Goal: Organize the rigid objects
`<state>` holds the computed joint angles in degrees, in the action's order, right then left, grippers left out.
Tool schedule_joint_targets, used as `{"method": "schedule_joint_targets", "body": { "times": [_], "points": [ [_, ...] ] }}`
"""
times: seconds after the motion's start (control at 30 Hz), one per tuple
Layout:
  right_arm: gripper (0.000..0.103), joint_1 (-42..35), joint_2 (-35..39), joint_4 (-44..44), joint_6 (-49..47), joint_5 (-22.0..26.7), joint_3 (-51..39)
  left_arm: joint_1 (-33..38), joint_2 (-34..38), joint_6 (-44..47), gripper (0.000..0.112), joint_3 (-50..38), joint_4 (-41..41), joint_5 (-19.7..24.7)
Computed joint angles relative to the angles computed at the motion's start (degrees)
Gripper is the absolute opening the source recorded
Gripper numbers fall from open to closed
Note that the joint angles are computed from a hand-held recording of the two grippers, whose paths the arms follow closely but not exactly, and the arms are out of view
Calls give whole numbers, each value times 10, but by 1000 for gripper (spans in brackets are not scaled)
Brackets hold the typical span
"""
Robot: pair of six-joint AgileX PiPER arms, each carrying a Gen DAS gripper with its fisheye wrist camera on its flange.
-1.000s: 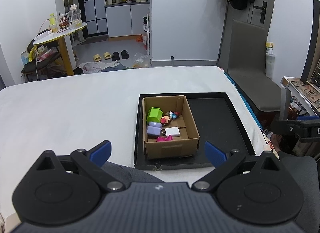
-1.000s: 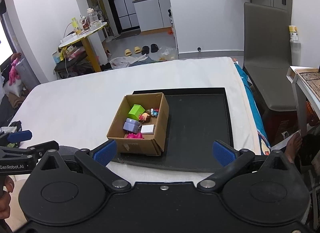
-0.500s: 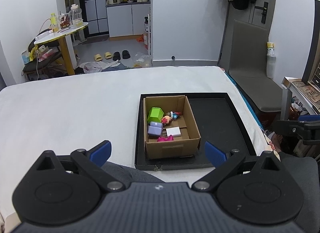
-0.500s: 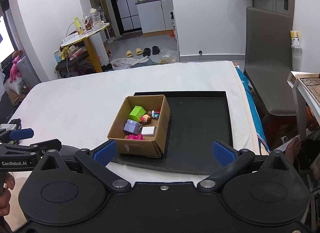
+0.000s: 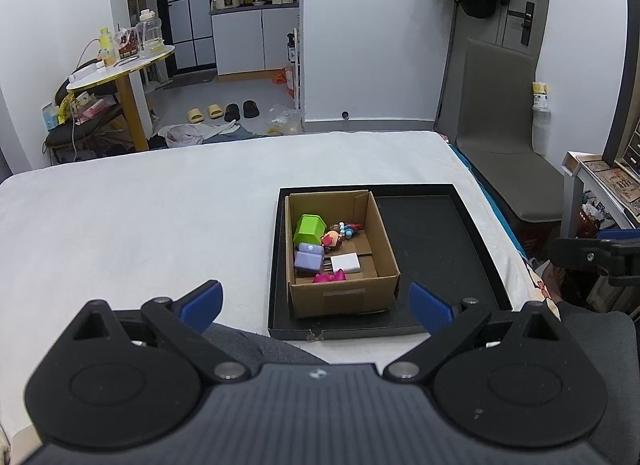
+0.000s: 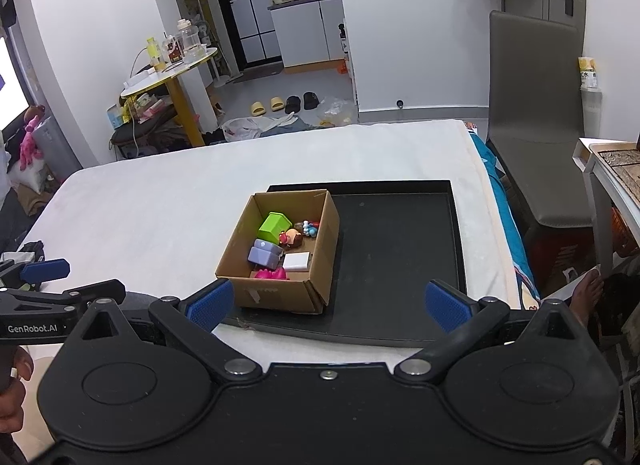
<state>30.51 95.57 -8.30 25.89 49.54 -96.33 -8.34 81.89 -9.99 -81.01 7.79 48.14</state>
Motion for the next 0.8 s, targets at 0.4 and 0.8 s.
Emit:
{"method": "schedule_joint_targets", "body": {
  "times": [0.4, 0.8],
  "points": [
    [103, 2, 1, -1, 5, 6, -4, 4, 1, 0, 99, -1, -4, 0],
    [103, 4, -1, 1, 7, 0, 1, 7, 2, 1, 99, -1, -10, -1]
  ]
}}
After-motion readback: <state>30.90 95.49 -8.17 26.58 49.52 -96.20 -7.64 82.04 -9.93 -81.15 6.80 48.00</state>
